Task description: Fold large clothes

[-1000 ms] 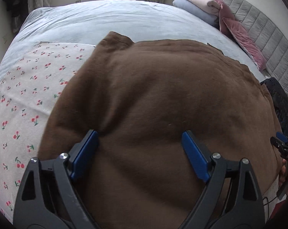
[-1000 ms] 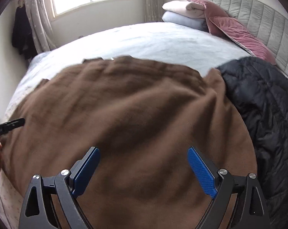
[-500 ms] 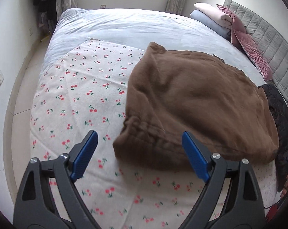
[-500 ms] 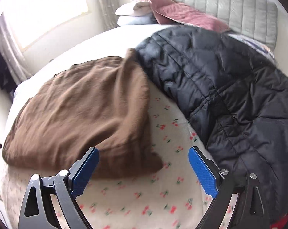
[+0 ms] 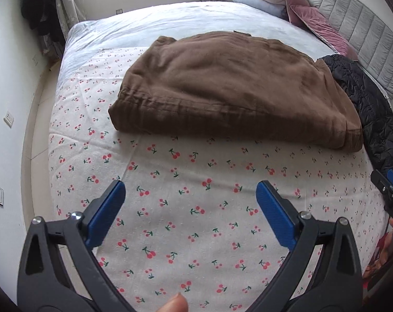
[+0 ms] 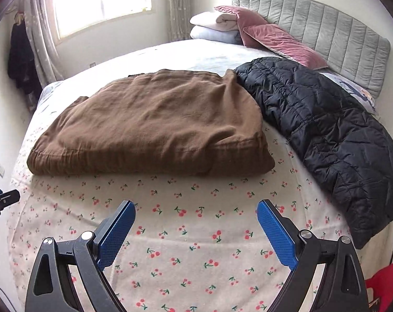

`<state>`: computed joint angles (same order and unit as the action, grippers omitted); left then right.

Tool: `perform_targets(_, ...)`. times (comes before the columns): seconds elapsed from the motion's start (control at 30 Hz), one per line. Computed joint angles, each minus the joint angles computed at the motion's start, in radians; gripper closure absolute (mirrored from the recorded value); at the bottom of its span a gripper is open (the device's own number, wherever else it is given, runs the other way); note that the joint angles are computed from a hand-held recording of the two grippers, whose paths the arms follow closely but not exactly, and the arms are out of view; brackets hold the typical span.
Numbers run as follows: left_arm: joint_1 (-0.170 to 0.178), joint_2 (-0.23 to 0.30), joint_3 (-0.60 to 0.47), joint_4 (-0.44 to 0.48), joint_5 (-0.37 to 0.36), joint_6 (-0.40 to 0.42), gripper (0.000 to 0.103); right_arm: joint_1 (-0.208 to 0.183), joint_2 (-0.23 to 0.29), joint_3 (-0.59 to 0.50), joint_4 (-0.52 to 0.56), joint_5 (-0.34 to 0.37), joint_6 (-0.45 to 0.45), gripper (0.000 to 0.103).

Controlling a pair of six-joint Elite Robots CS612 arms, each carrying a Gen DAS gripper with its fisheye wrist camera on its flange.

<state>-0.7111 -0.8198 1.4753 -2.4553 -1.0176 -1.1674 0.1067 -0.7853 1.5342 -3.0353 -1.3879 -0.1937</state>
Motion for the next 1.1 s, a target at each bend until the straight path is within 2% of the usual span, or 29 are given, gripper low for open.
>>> perform_targets(0.03, -0.008, 0.008, -0.01, 0.005, 0.017, 0.002, 0.001, 0.005, 0.0, 0.002, 0.009, -0.001, -0.007, 0.007)
perform_targets(0.13, -0.014, 0.04, -0.038, 0.001, -0.001, 0.017, 0.001, 0.016, 0.011, -0.003, 0.048, 0.02, -0.012, 0.007)
perform_targets(0.23, -0.016, 0.064, -0.066, 0.047, -0.034, 0.0, 0.001, 0.034, 0.02, -0.009, 0.088, -0.014, -0.043, 0.007)
perform_targets(0.3, -0.02, 0.072, -0.076, 0.062, -0.029, -0.002, 0.001, 0.04, 0.021, -0.002, 0.082, -0.02, -0.064, 0.007)
perform_targets(0.53, -0.032, 0.072, -0.078, 0.074, 0.03, -0.015, 0.001, 0.046, 0.015, 0.024, 0.018, -0.021, -0.071, 0.007)
perform_targets(1.1, -0.036, 0.077, -0.081, 0.048, 0.021, 0.029, 0.001, 0.043, 0.011, 0.031, -0.018, -0.028, -0.056, 0.007)
